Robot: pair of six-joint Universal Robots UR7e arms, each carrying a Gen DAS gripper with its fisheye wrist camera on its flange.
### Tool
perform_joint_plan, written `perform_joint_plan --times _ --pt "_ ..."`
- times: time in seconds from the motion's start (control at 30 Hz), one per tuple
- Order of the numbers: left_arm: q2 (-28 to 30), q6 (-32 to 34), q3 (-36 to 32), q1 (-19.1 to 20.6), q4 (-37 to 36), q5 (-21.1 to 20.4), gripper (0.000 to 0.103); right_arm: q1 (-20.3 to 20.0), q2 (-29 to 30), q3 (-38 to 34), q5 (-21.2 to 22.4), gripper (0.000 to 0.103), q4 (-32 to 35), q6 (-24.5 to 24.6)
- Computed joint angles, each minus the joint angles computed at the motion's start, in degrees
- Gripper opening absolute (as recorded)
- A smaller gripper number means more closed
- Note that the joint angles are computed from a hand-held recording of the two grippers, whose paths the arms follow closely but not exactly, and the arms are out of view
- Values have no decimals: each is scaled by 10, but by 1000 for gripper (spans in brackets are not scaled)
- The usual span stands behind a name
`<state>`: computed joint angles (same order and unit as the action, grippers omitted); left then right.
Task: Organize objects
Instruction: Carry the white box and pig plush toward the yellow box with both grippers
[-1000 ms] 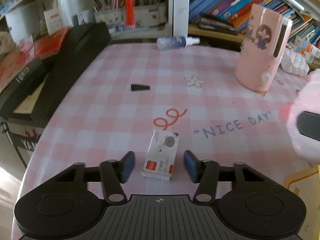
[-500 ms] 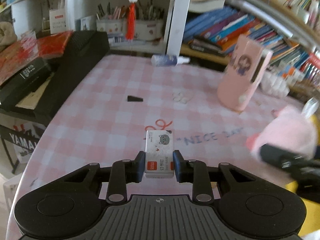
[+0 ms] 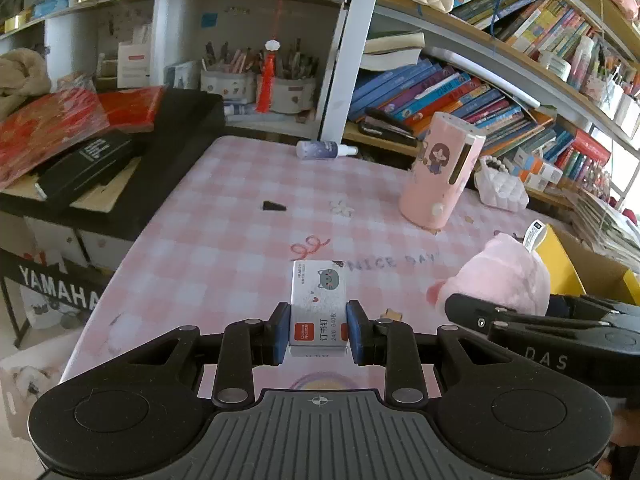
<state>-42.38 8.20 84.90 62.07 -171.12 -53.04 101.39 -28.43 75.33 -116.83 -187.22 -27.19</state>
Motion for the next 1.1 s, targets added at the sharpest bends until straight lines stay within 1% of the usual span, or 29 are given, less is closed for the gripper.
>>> perform_joint_plan --times 0.33,0.57,0.8,1.1 --pt "-70 -3 111 -7 -42 -3 28 27 -16 79 -31 71 -57 11" --pt "-130 -20 200 -12 -47 -4 28 51 -28 155 -60 71 -106 25" --pt "-183 -17 269 -21 -45 -11 28 73 -38 224 -84 71 -154 64" --pt "-225 1 323 -34 -33 -33 28 90 -49 293 -116 71 -203 132"
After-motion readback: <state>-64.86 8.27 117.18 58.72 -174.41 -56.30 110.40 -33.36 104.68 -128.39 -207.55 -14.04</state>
